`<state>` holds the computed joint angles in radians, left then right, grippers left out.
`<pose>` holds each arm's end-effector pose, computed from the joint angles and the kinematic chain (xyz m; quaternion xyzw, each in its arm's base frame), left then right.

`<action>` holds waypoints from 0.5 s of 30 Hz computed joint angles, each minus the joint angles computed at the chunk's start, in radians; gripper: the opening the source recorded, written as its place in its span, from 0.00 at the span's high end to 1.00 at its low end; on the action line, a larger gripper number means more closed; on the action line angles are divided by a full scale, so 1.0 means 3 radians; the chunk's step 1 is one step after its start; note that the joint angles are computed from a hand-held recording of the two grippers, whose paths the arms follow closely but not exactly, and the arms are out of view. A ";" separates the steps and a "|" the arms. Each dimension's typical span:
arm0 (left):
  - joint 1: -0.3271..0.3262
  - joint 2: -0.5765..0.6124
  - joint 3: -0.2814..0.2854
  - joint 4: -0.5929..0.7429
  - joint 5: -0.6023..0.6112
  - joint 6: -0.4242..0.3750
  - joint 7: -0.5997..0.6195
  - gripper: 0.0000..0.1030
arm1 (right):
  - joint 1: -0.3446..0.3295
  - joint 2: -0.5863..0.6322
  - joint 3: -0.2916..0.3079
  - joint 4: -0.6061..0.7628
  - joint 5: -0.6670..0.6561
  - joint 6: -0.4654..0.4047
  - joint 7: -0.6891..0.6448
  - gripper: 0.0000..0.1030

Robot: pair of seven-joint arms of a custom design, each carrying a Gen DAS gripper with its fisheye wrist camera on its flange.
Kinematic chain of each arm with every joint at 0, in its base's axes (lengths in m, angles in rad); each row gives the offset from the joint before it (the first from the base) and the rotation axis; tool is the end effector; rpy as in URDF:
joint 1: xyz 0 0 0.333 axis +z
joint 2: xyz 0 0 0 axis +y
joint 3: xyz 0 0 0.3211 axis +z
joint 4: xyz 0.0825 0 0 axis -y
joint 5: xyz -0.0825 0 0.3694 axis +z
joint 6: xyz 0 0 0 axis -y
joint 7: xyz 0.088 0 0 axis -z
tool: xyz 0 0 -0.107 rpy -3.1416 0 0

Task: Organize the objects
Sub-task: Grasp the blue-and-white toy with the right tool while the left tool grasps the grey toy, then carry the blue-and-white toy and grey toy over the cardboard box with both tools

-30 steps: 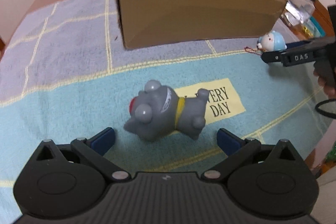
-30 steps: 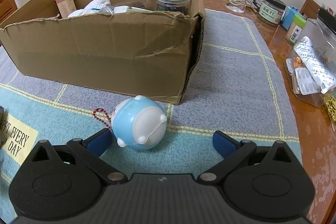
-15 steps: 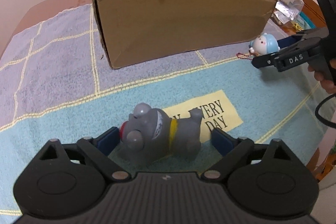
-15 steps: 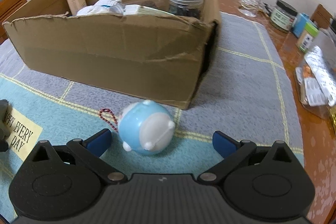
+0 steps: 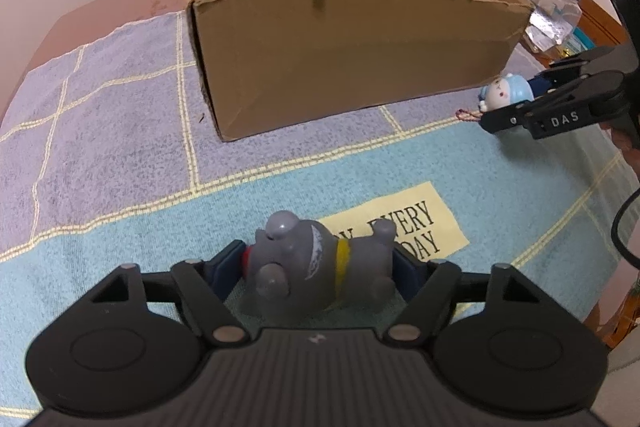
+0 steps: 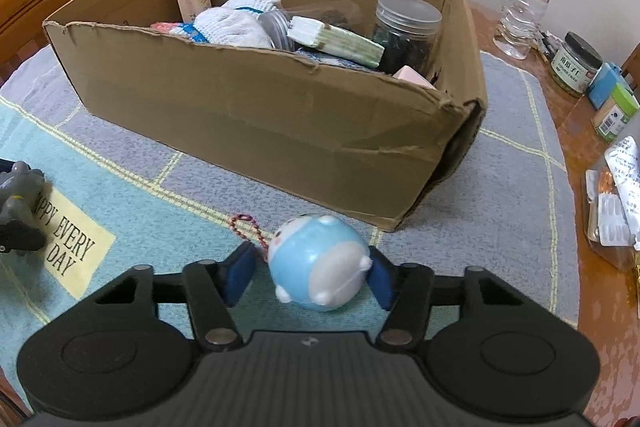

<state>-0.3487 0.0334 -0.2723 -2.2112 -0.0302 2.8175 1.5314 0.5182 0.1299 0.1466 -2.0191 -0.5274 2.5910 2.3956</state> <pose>0.4611 -0.3267 0.4436 -0.4672 0.8375 -0.2599 0.1128 0.4694 0.3764 0.4477 -0.7519 0.5990 -0.1816 0.2067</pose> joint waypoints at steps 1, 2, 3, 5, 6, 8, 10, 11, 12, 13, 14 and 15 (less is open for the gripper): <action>-0.0002 0.0004 0.0001 0.0008 0.0010 -0.0011 -0.0007 0.28 | -0.0007 0.0005 0.0006 0.0006 0.0046 0.0003 -0.0022 0.46; -0.0001 0.0007 0.0000 0.0014 -0.0003 -0.0018 -0.0003 0.28 | -0.0016 0.0015 0.0008 0.0022 0.0093 0.0001 -0.0050 0.47; 0.0001 0.0007 0.0000 0.0018 -0.0032 -0.0025 0.0013 0.28 | -0.0017 0.0021 0.0011 0.0040 0.0121 -0.0021 -0.0068 0.48; 0.0008 0.0004 -0.0002 0.0029 -0.0105 -0.0047 0.0068 0.28 | -0.0013 0.0034 0.0015 0.0076 0.0159 -0.0076 -0.0109 0.49; 0.0010 0.0001 -0.0004 0.0031 -0.0146 -0.0055 0.0103 0.28 | -0.0015 0.0040 0.0016 0.0087 0.0183 -0.0086 -0.0134 0.49; 0.0015 -0.0005 -0.0010 0.0038 -0.0252 -0.0077 0.0181 0.28 | -0.0015 0.0046 0.0018 0.0106 0.0226 -0.0112 -0.0167 0.49; 0.0021 -0.0015 -0.0017 0.0044 -0.0391 -0.0108 0.0303 0.29 | -0.0025 0.0041 0.0021 0.0105 0.0296 -0.0105 -0.0206 0.50; 0.0020 -0.0020 -0.0016 0.0053 -0.0397 -0.0132 0.0314 0.29 | -0.0030 0.0035 0.0025 0.0107 0.0340 -0.0114 -0.0231 0.50; 0.0019 -0.0031 -0.0017 0.0059 -0.0401 -0.0156 0.0333 0.29 | -0.0033 0.0025 0.0030 0.0107 0.0382 -0.0127 -0.0252 0.50; 0.0018 -0.0046 -0.0018 0.0069 -0.0421 -0.0184 0.0373 0.29 | -0.0038 0.0015 0.0037 0.0111 0.0434 -0.0146 -0.0289 0.50; 0.0018 -0.0061 -0.0020 0.0081 -0.0451 -0.0212 0.0416 0.29 | -0.0041 0.0005 0.0043 0.0119 0.0479 -0.0178 -0.0327 0.51; 0.0019 -0.0075 -0.0021 0.0100 -0.0489 -0.0248 0.0465 0.29 | -0.0043 -0.0008 0.0052 0.0125 0.0528 -0.0212 -0.0375 0.51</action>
